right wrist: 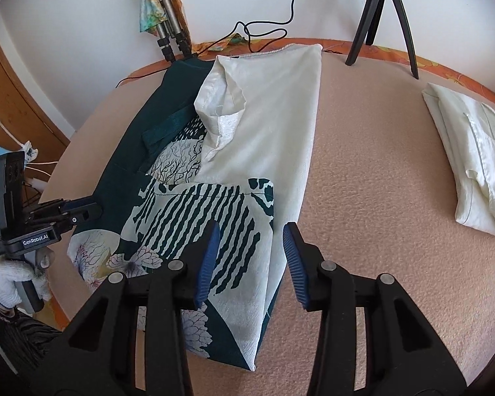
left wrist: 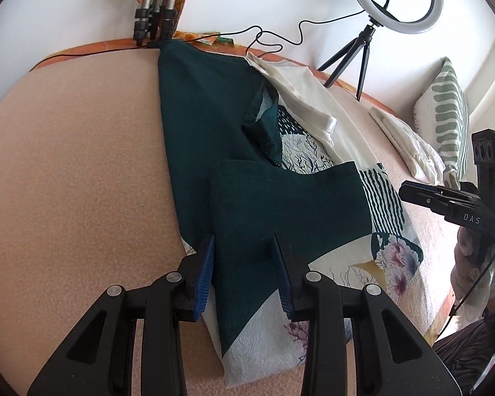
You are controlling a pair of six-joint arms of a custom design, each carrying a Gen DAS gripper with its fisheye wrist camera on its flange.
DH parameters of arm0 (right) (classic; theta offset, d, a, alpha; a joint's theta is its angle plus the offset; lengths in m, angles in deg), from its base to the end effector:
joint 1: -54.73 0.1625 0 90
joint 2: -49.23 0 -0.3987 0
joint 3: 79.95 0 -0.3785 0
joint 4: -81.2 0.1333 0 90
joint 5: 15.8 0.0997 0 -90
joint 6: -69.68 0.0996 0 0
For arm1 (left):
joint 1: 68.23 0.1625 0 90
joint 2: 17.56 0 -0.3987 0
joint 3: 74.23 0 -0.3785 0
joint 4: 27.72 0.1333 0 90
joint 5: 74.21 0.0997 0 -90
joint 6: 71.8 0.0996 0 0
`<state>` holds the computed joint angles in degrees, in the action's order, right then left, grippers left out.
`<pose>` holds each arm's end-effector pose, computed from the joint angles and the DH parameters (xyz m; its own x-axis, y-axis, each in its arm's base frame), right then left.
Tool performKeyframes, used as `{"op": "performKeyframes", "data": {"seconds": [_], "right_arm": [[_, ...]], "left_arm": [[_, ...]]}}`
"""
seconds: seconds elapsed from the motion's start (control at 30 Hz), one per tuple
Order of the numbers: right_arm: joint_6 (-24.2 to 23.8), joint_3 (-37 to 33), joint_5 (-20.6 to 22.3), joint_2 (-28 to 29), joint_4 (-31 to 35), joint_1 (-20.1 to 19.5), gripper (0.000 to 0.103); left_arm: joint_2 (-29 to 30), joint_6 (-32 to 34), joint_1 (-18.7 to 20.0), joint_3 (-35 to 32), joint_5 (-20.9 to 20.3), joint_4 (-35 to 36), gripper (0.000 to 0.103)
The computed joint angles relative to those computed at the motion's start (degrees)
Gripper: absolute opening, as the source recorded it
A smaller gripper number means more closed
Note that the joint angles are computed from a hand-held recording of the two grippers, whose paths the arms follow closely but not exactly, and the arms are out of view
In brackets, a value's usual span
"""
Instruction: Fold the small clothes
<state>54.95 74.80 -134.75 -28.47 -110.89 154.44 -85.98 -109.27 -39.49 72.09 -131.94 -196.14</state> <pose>0.1340 -0.2784 0.1464 -0.8287 -0.1745 0.5318 -0.3759 0.8775 -0.2978 -0.1966 -0.3205 0.0799 -0.8594 0.2941 -0.4182 0.4460 0.8312 -0.3320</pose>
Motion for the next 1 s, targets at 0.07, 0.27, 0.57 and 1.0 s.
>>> {"op": "performKeyframes", "data": {"seconds": [0.07, 0.27, 0.57, 1.0], "right_arm": [[0.2, -0.4, -1.1, 1.4, 0.2, 0.3, 0.04], [1.4, -1.2, -4.0, 4.9, -0.6, 0.2, 0.029], [1.4, -0.7, -7.0, 6.0, -4.3, 3.5, 0.003], [1.6, -0.9, -10.3, 4.3, -4.9, 4.4, 0.005]], "left_arm": [[0.2, 0.1, -0.3, 0.0, 0.3, 0.0, 0.032], [0.8, 0.4, -0.4, 0.4, 0.5, -1.5, 0.011], [-2.2, -2.5, -2.6, 3.6, 5.0, -4.6, 0.003], [-4.8, -7.4, -6.7, 5.1, 8.0, -1.1, 0.009]]}}
